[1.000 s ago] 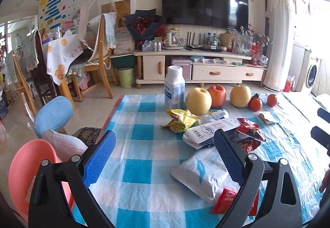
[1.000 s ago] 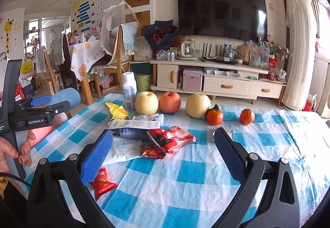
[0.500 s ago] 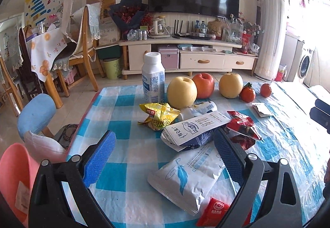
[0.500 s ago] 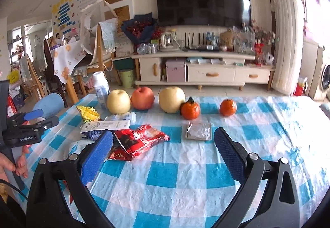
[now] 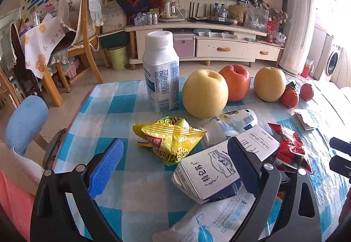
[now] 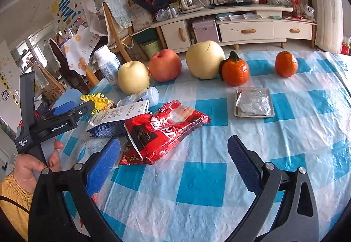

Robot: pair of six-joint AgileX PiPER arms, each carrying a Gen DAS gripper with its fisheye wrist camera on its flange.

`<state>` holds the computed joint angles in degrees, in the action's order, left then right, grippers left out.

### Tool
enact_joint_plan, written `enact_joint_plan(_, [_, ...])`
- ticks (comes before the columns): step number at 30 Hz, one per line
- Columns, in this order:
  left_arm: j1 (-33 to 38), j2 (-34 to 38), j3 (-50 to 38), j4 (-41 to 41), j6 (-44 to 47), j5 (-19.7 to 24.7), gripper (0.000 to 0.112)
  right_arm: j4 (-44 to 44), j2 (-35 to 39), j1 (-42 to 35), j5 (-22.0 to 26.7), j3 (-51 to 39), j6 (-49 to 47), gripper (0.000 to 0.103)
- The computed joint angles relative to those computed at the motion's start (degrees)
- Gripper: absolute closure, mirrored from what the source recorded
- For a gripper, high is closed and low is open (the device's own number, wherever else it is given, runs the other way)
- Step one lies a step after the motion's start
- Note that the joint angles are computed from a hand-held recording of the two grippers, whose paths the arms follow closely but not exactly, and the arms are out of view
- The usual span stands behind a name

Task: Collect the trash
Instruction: 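Grasp the yellow chip bag with the left tool, then lift the yellow chip bag with the left tool while the right tool closes on the foil tray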

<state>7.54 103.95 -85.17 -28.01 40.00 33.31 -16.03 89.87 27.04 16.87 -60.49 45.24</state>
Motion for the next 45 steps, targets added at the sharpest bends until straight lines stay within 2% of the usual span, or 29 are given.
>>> enact_joint_plan(2, [-0.7, 1.6, -2.2, 1.8, -1.9, 0.4, 0.017, 0.6, 1.1, -0.8, -1.0, -0.5, -0.4, 0.004])
enact_joint_plan(6, [-2.1, 3.9, -5.4, 6.4, -5.7, 0.2, 0.019, -12.4, 1.1, -2.9, -0.9, 0.6, 14.4, 0.004])
enact_joint_plan(7, [-2.3, 4.4, -6.0, 7.2, -6.4, 0.2, 0.029, -14.6, 1.1, -3.5, -0.3, 0.8, 17.3, 0.004])
enact_joint_plan(9, [-2.7, 5.7, -7.6, 9.9, -9.2, 1.0, 0.04, -18.2, 1.1, -4.6, 1.6, 1.4, 22.1, 0.004])
enact_joint_plan(11, [-2.8, 6.6, -8.2, 11.4, -11.0, 1.0, 0.044, -20.4, 1.3, -5.6, 3.3, 1.6, 24.3, 0.004])
enact_joint_plan(12, [-2.7, 6.7, -8.1, 10.7, -10.5, 0.9, 0.051, -20.6, 1.6, -6.1, 3.6, 1.6, 24.1, 0.004])
enact_joint_plan(15, [-2.9, 6.5, -6.8, 9.8, -9.5, 0.1, 0.06, -21.8, 2.8, -7.4, 4.6, 0.9, 23.5, 0.004])
enact_joint_plan(19, [-2.9, 5.0, -3.9, 8.6, -8.3, -1.2, 0.073, -18.2, 4.6, -8.3, 5.5, -0.5, 18.4, 0.004])
enact_joint_plan(25, [-1.6, 2.0, -0.7, 5.4, -6.2, -1.2, 0.078, -18.9, 8.0, -8.3, 10.1, -4.2, 16.5, 0.004])
enact_joint_plan(29, [-0.3, -0.5, 1.1, 1.9, -4.6, -0.7, 0.079, -15.9, 10.7, -9.1, 13.7, -8.0, 11.5, 0.004])
enact_joint_plan(32, [0.6, -2.5, 2.3, -0.5, -3.0, -0.4, 0.079, -14.1, 12.4, -9.5, 15.4, -10.2, 8.7, 0.004])
enact_joint_plan(38, [2.5, -6.4, 5.3, -4.6, -0.5, 1.2, 0.079, -15.7, 15.0, -9.2, 17.7, -13.5, 8.1, 0.004])
enact_joint_plan(40, [3.5, -7.9, 6.6, -5.9, 0.1, 1.7, 0.079, -15.5, 15.9, -9.4, 18.6, -14.7, 7.4, 0.011])
enact_joint_plan(41, [4.0, -8.4, 7.1, -6.4, 0.4, 2.0, 0.079, -14.4, 16.2, -9.8, 18.5, -15.1, 6.1, 0.021])
enact_joint_plan(42, [4.6, -8.8, 7.5, -7.0, 0.6, 2.3, 0.079, -15.1, 16.2, -9.6, 18.9, -15.1, 6.7, 0.026])
enact_joint_plan(44, [6.2, -9.9, 8.6, -8.0, 0.8, 3.2, 0.079, -15.0, 16.1, -9.6, 18.6, -15.1, 6.0, 0.028])
enact_joint_plan(45, [6.8, -10.2, 9.0, -8.4, 1.0, 3.5, 0.079, -15.2, 15.9, -9.6, 18.6, -14.9, 6.3, 0.033])
